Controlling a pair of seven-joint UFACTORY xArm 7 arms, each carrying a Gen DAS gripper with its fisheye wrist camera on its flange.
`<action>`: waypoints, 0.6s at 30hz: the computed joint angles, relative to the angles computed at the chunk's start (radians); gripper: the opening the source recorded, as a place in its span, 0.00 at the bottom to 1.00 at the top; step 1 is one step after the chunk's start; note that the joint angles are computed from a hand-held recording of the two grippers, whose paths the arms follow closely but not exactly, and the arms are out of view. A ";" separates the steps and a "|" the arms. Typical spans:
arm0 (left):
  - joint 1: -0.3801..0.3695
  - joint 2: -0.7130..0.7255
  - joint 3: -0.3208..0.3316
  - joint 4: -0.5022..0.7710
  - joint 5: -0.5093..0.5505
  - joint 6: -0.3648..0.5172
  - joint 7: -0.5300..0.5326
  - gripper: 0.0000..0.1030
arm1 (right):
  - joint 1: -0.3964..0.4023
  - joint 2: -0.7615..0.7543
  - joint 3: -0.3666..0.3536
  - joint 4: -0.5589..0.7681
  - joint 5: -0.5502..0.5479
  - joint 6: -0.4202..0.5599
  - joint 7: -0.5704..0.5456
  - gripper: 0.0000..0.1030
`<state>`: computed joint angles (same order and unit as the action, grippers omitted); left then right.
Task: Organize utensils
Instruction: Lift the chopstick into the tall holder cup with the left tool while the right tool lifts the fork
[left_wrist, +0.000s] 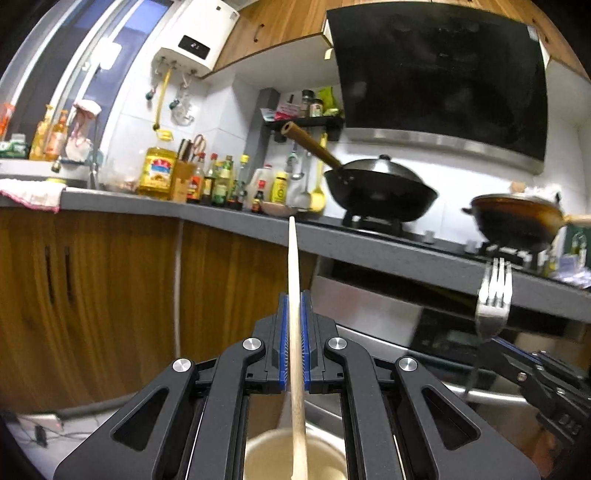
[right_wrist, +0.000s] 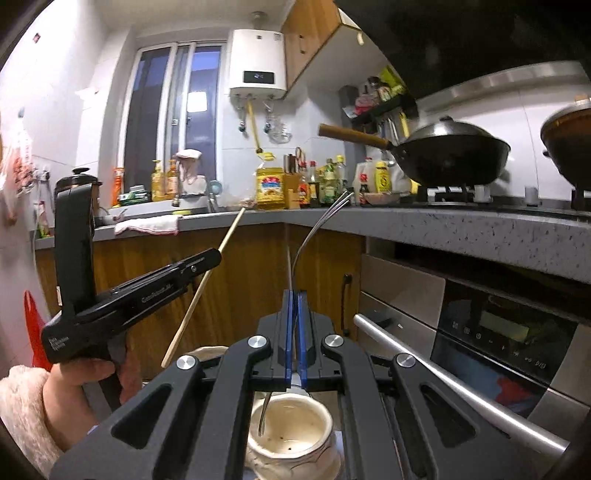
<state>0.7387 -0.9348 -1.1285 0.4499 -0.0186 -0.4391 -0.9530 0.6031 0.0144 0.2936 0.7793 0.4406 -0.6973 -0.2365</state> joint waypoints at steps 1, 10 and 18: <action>0.024 -0.009 -0.022 0.006 -0.003 -0.001 -0.002 0.06 | -0.002 0.011 -0.002 0.006 0.000 0.001 0.002 0.02; 0.018 -0.126 -0.091 -0.077 -0.007 -0.022 -0.083 0.06 | 0.014 0.084 -0.028 0.006 -0.020 -0.003 -0.017 0.02; -0.119 -0.217 -0.072 -0.180 0.043 0.060 -0.178 0.06 | 0.053 0.109 -0.036 -0.011 0.059 0.016 -0.090 0.02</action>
